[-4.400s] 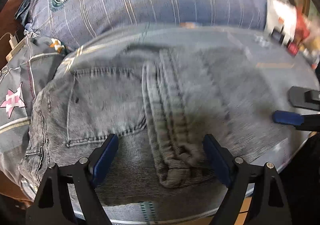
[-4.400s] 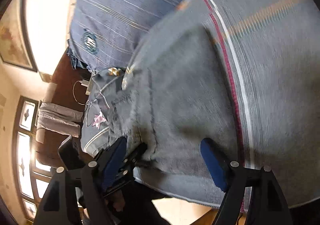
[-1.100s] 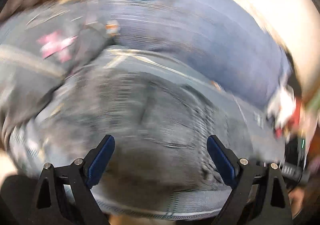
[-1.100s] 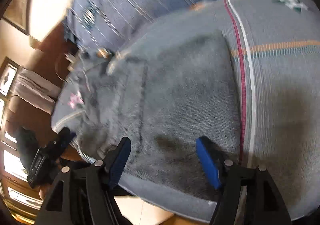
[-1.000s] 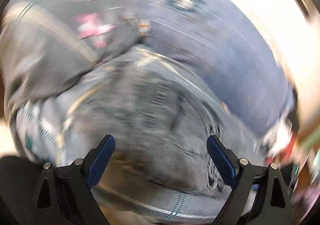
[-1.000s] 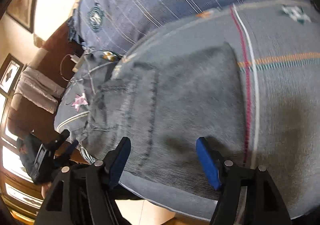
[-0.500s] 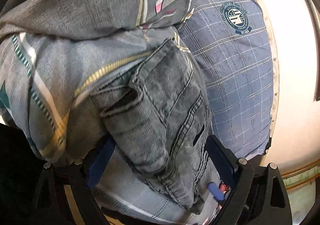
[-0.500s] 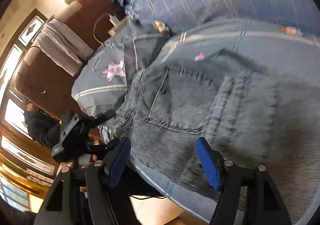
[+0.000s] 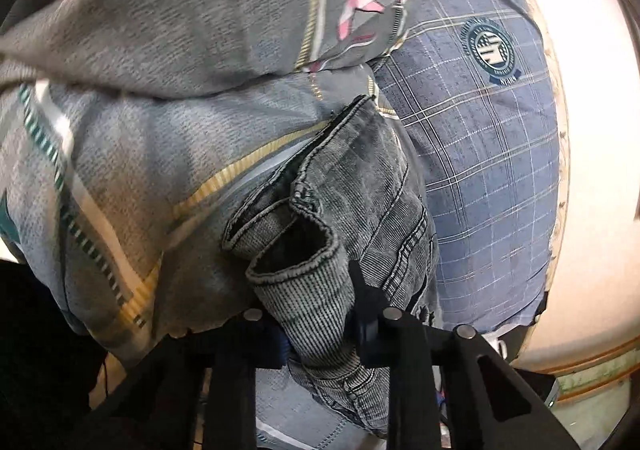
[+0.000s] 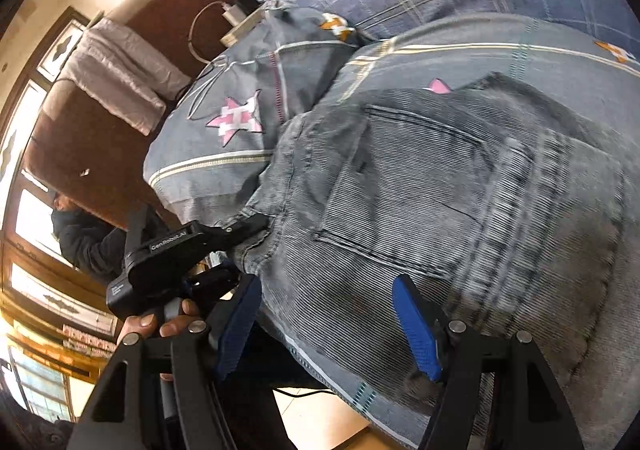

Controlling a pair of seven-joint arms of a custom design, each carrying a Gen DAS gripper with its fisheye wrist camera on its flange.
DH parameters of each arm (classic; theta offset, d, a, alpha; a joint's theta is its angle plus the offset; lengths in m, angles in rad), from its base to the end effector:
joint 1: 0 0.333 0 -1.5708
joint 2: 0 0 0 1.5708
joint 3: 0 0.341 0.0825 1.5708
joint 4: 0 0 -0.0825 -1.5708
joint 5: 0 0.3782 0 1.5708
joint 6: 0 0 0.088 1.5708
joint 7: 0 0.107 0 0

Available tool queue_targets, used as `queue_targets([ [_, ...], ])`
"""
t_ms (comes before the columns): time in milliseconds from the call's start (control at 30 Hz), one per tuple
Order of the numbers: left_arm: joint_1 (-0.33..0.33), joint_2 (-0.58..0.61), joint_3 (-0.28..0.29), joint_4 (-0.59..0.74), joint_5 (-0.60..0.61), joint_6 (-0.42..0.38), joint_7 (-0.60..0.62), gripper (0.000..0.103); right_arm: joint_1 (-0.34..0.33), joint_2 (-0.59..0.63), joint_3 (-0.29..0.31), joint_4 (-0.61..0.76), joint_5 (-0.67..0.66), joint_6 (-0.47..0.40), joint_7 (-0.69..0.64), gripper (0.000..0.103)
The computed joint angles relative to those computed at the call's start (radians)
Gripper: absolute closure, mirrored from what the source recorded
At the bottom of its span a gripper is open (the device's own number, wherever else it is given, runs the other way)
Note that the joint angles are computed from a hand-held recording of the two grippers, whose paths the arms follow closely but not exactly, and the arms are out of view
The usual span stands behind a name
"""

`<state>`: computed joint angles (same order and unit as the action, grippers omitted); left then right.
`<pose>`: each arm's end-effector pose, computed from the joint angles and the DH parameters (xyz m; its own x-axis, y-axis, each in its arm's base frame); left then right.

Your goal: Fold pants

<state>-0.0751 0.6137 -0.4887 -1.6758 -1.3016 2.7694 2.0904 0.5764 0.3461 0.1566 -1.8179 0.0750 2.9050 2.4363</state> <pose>0.6478 -0.2942 0.3285 0.0429 -0.5531 0.8320 -0.9325 -0.3210 -0.1653 0.5243 0.4480 0.4654 -0.0674 -0.8080 -0.5853 -0.8796 0.3250 -0.3473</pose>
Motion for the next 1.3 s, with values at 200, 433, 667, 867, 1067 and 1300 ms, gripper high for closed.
queue_targets([
  [200,-0.037,-0.028,-0.001,-0.018,0.067,0.106,0.025,0.089,-0.041,0.033,0.044,0.005,0.096,-0.020,-0.028,0.032],
  [433,-0.029,-0.043,-0.054,-0.034,0.148,0.213,0.056,0.090,-0.035,0.033,-0.014,0.039,0.095,0.046,0.005,0.032],
  [667,-0.007,-0.015,-0.069,-0.035,0.251,0.210,-0.043,0.089,-0.143,0.079,0.042,0.033,0.171,0.070,0.103,0.031],
  [867,0.019,0.013,-0.096,-0.032,0.328,0.208,-0.127,0.087,-0.134,0.111,-0.003,0.069,0.168,0.145,0.113,0.025],
  [1067,0.055,0.035,-0.131,-0.033,0.371,0.202,-0.168,0.080,-0.159,0.141,0.024,0.147,0.205,0.064,0.078,0.033],
  [1300,0.062,0.052,-0.142,-0.020,0.412,0.203,-0.232,0.086,-0.122,0.221,-0.019,0.304,0.129,-0.140,0.082,0.027],
])
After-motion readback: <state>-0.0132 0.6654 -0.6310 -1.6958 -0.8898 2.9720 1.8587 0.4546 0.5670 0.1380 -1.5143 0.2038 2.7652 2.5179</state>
